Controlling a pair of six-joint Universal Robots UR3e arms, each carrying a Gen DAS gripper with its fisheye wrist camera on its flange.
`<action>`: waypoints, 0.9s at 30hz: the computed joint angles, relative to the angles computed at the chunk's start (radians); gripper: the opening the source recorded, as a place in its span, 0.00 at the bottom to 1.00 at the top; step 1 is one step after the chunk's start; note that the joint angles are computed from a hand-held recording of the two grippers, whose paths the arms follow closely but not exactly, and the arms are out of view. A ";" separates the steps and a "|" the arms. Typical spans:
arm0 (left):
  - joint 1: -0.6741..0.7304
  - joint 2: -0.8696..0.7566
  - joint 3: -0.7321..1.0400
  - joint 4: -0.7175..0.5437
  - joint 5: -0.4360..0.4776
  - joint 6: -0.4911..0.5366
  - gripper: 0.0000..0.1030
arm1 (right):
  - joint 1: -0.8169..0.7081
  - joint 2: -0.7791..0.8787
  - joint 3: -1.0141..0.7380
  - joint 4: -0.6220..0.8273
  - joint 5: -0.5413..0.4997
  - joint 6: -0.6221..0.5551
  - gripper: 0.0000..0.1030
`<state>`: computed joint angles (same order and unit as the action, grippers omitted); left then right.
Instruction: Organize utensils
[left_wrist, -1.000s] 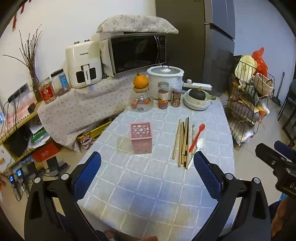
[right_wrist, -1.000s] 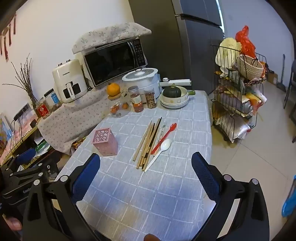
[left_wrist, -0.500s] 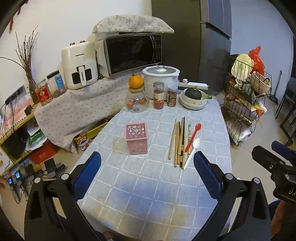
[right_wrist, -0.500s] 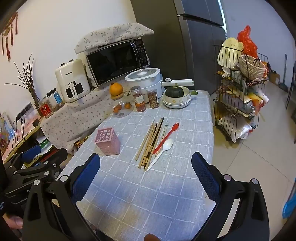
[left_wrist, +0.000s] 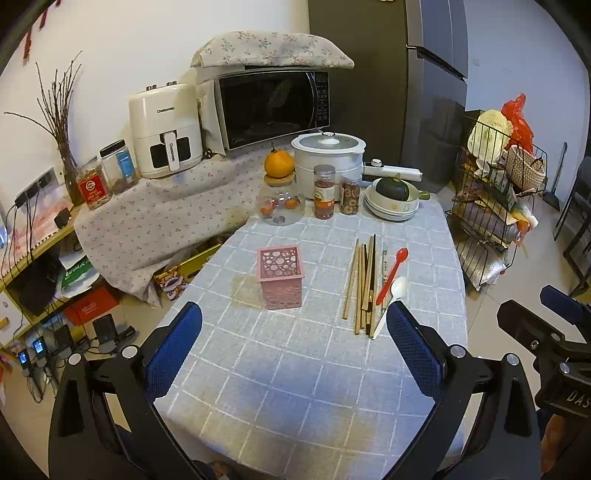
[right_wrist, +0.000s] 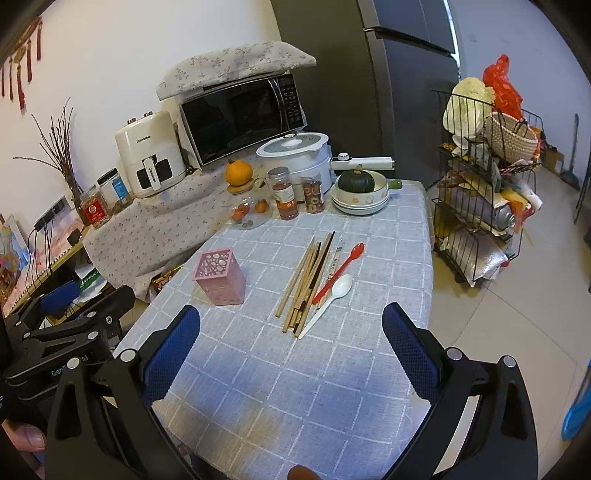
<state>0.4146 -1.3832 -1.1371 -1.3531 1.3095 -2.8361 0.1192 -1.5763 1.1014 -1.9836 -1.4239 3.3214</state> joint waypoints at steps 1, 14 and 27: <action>0.000 0.002 -0.005 0.004 -0.001 -0.001 0.93 | 0.003 0.004 -0.006 0.004 0.000 0.000 0.94; 0.008 -0.003 0.002 0.002 -0.004 0.006 0.93 | 0.014 0.013 -0.016 0.005 0.000 0.000 0.94; 0.013 0.004 -0.010 0.008 -0.008 0.008 0.93 | 0.023 0.018 -0.020 0.004 0.004 0.002 0.94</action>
